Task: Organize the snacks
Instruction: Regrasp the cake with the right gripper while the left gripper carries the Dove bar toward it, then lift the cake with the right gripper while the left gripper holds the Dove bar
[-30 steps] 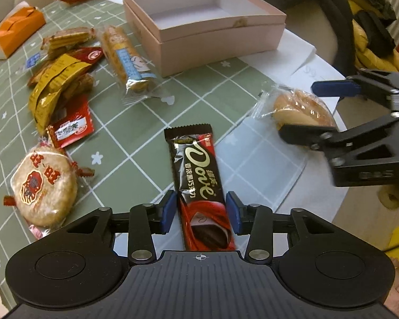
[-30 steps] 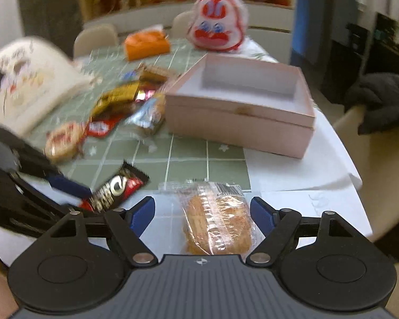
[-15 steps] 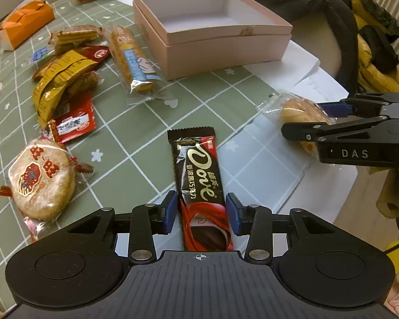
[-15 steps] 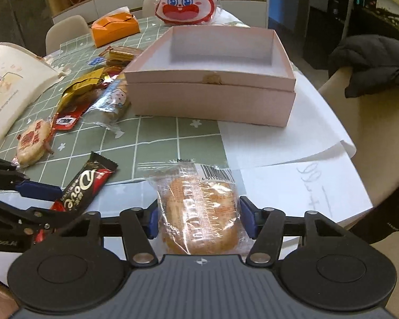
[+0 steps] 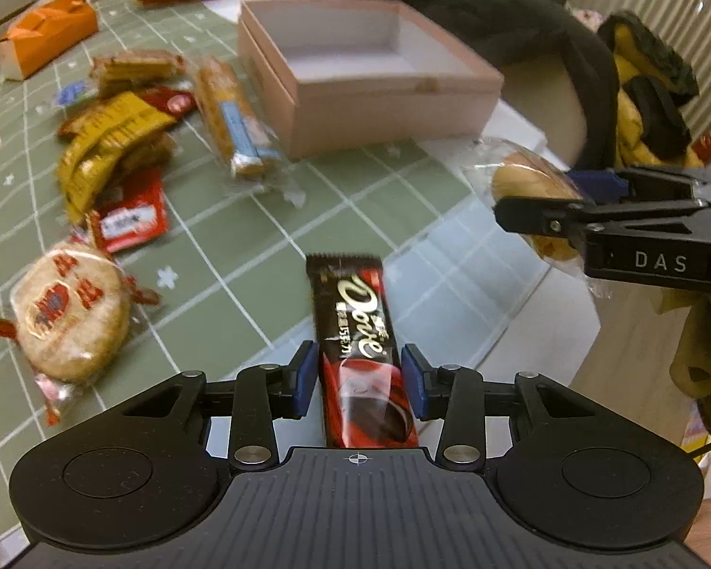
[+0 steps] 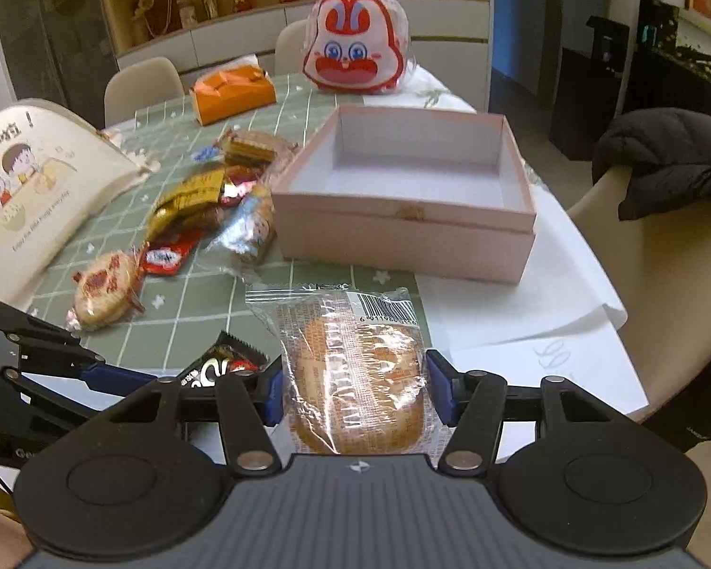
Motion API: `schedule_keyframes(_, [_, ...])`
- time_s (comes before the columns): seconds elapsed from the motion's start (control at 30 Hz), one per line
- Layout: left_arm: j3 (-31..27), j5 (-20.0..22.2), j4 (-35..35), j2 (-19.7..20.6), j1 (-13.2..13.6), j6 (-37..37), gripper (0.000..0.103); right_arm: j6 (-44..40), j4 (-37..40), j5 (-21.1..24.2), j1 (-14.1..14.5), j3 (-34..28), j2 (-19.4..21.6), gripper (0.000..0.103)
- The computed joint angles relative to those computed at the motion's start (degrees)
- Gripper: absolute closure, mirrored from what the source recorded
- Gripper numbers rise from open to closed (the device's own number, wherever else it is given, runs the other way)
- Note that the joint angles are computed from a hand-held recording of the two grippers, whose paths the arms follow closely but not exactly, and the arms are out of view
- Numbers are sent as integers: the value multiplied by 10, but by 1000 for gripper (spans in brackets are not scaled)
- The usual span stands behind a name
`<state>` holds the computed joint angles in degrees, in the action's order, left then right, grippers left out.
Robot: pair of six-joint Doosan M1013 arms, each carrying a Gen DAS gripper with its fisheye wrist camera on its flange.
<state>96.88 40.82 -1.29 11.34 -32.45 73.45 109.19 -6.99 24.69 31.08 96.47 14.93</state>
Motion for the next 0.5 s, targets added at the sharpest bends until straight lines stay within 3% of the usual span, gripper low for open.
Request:
schedule_keyframes(0.07, [-2,-9,5,-3,1,-2,67,1,3,-9,-2,0,-4,46])
schedule_keyframes(0.13, [-7,-10,23,-1,2,-11,97,6,2,-18,-5,-1,-6,46])
schedule_keyframes(0.33, [-26,29,24,17,5,3,94,30,-23,-15,-5,-8,1,46])
schedule_keyframes(0.5, [-37,57,-28,21,9,49,88,35,-24,8,0,-6,12,46])
